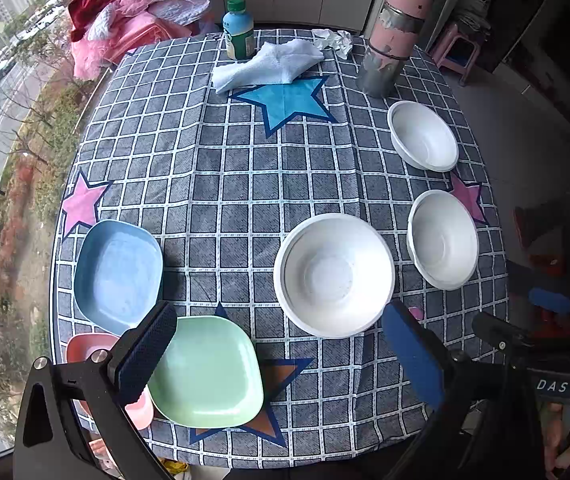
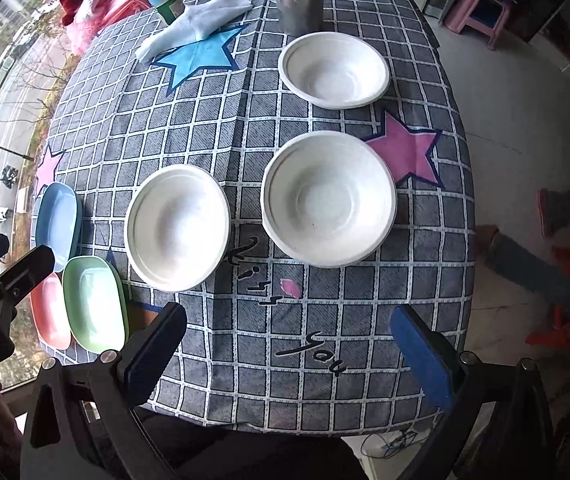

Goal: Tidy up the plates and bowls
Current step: 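Swing both tools over the table toward the colored plates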

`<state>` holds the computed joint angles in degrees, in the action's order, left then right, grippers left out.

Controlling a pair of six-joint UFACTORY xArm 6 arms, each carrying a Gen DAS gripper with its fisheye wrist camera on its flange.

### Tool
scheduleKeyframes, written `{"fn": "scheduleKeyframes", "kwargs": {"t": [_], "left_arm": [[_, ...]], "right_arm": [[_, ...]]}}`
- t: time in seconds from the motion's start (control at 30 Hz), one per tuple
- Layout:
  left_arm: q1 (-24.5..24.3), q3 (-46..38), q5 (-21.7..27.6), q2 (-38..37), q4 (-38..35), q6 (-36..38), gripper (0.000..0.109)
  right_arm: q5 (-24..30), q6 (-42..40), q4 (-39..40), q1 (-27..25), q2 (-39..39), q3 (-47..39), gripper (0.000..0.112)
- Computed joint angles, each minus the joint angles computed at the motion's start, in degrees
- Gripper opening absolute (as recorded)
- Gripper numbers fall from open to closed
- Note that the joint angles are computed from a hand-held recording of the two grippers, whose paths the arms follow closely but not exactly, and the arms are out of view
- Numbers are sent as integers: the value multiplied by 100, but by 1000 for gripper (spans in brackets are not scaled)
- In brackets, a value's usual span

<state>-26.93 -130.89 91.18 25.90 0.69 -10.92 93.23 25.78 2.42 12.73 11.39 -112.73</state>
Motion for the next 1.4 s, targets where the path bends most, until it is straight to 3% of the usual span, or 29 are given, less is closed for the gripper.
{"fn": "scheduleKeyframes", "kwargs": {"t": [0.33,0.97,1.4], "left_arm": [[-34,-301,213,213,21,-4,103],[33,313,55,-216,213,-301,103],[-22,380,43,-247,226,-296,103]], "right_arm": [[30,11,122,-120,5,76,103],[-90,-484,68,124,192,-200,103],[-166,-421,158,45,-29,124,103]]}}
